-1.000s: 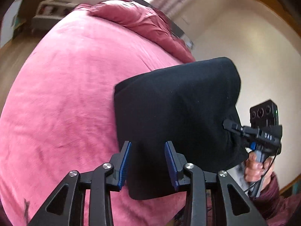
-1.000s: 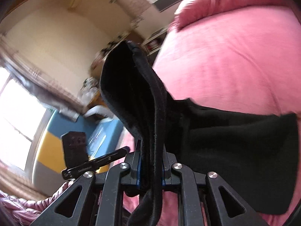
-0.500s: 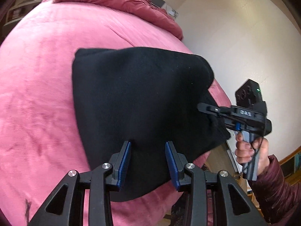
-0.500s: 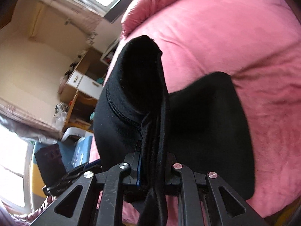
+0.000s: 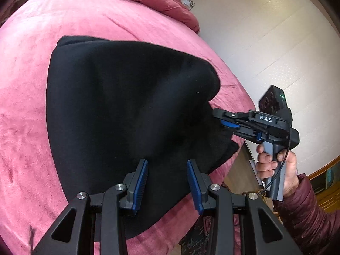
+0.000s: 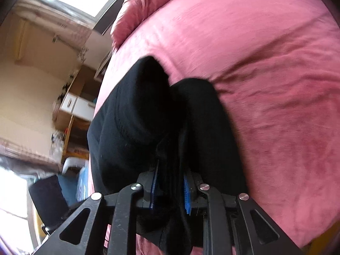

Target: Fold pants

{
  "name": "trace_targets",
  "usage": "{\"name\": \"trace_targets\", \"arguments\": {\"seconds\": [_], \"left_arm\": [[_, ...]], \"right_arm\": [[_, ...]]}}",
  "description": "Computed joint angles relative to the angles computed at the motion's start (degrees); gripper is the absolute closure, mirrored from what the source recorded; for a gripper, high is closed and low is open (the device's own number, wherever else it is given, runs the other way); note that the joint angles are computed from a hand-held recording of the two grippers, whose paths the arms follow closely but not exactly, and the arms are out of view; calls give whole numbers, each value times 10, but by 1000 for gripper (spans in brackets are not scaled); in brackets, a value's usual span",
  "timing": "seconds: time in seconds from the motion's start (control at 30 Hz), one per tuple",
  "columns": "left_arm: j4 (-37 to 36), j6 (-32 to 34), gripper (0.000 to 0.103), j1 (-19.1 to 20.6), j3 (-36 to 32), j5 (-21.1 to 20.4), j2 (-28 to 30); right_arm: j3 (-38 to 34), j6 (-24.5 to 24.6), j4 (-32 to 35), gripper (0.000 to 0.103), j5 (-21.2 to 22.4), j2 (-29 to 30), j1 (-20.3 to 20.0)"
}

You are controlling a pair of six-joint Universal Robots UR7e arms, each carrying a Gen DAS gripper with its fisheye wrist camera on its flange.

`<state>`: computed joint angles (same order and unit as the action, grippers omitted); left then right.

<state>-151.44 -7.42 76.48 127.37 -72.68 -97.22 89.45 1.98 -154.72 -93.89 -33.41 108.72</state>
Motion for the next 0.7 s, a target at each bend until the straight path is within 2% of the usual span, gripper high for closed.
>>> {"name": "trace_targets", "arguments": {"seconds": [0.1,0.17,0.27,0.4,0.53,0.57,0.67,0.7], "left_arm": [[-4,2,65,-9,12,11,-17],[-7,0,65,-16,21,13,-33],[-11,0,65,-36,34,44,-61],[-2,-9,65,-56,36,80,-93],[5,-12,65,-62,39,109,-111],[7,-12,65,-64,38,116,-111],[14,-11,65,-65,41,123,-120],[18,-11,65,-65,41,124,-125]], "right_arm": [[38,10,-38,78,-26,-35,9],[59,12,-45,78,-12,-57,15],[93,4,-39,78,24,-87,17],[106,11,-21,78,45,-81,20],[89,44,-31,78,33,-46,18],[79,51,-30,79,10,-36,22],[72,41,-41,94,-35,-27,33],[75,35,-43,95,-39,-29,36]]}}
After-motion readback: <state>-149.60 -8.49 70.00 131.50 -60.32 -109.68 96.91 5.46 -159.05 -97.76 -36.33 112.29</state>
